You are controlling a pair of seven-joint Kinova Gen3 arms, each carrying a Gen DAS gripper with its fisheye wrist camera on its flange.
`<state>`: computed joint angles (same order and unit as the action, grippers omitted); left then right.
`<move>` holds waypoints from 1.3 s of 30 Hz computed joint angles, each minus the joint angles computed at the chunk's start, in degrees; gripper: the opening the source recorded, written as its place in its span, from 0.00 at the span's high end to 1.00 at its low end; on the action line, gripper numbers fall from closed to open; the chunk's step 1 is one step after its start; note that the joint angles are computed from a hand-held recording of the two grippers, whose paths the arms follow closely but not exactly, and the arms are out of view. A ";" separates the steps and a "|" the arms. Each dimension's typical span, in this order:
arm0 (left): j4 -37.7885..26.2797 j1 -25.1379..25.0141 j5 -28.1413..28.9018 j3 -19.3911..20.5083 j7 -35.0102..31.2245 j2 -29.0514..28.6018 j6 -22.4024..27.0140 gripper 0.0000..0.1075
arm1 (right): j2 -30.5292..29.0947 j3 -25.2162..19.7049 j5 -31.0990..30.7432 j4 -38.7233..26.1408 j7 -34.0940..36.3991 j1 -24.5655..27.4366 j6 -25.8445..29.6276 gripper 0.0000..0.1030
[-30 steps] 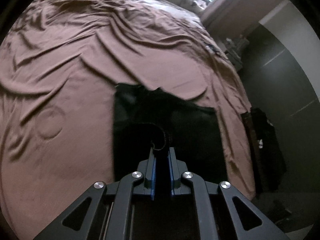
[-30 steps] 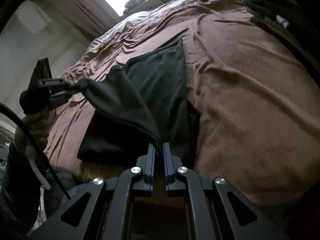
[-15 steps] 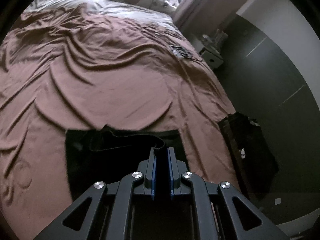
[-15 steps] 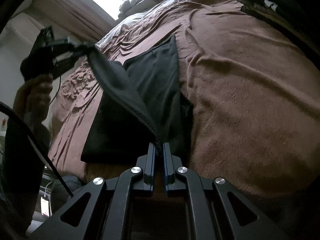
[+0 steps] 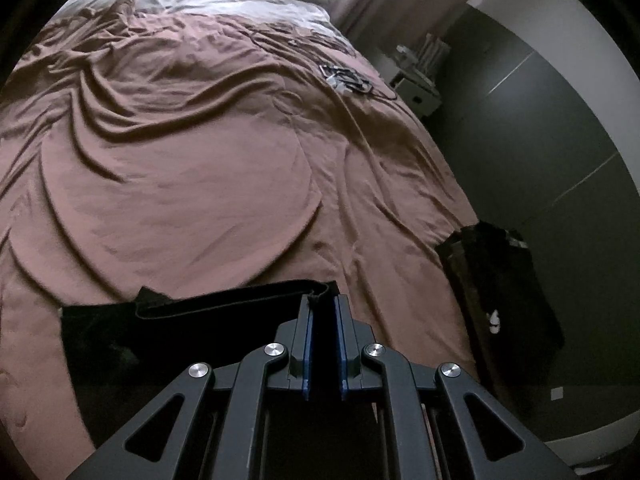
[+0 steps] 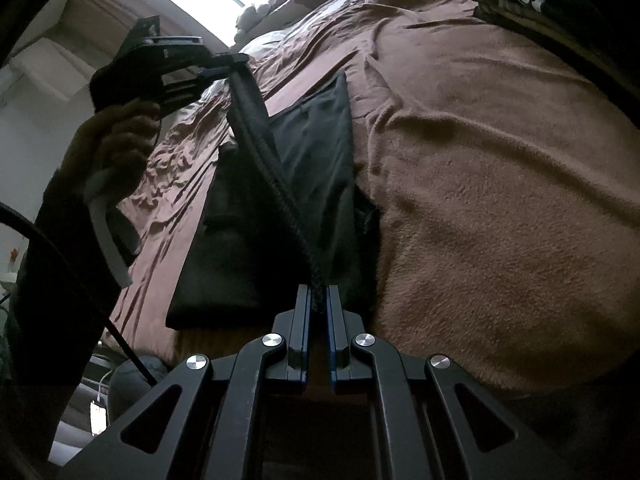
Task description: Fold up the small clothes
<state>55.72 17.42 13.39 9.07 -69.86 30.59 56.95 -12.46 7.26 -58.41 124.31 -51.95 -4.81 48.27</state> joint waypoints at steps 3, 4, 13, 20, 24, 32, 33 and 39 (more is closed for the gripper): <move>-2.91 0.25 0.10 0.20 0.07 2.92 1.30 0.91 | 0.36 0.24 -0.66 0.16 0.58 0.00 0.07 0.97; -3.54 0.38 0.16 0.28 -0.01 3.64 1.53 0.91 | 0.40 0.24 -0.76 0.19 0.68 0.06 0.11 0.97; -10.45 2.31 0.03 0.37 -0.41 10.24 4.56 0.91 | 0.76 0.17 -1.86 1.21 1.42 0.68 0.11 0.97; -11.91 1.93 2.06 1.26 -0.02 12.39 3.99 0.89 | 0.68 -0.10 -1.80 1.51 1.73 1.06 0.22 0.97; -10.55 1.05 4.04 2.25 -1.53 11.42 3.09 0.61 | 0.74 0.06 -2.02 1.62 1.76 1.19 0.38 0.97; -3.88 1.10 -0.01 -0.49 -1.63 4.34 4.64 0.59 | 0.78 0.01 -2.45 2.01 1.17 1.29 0.17 0.97; -2.59 0.86 -0.35 -0.66 -1.69 3.36 4.62 0.59 | 0.85 0.00 -2.39 1.93 0.91 1.36 0.27 0.97; 7.13 -1.20 -1.96 -1.63 -2.16 -3.59 3.28 0.52 | 1.03 -1.19 0.11 0.23 -3.74 1.71 0.58 0.94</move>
<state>62.85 16.22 11.43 7.44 -72.02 27.00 60.23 -11.43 6.06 -58.30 124.54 -55.69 -3.10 48.84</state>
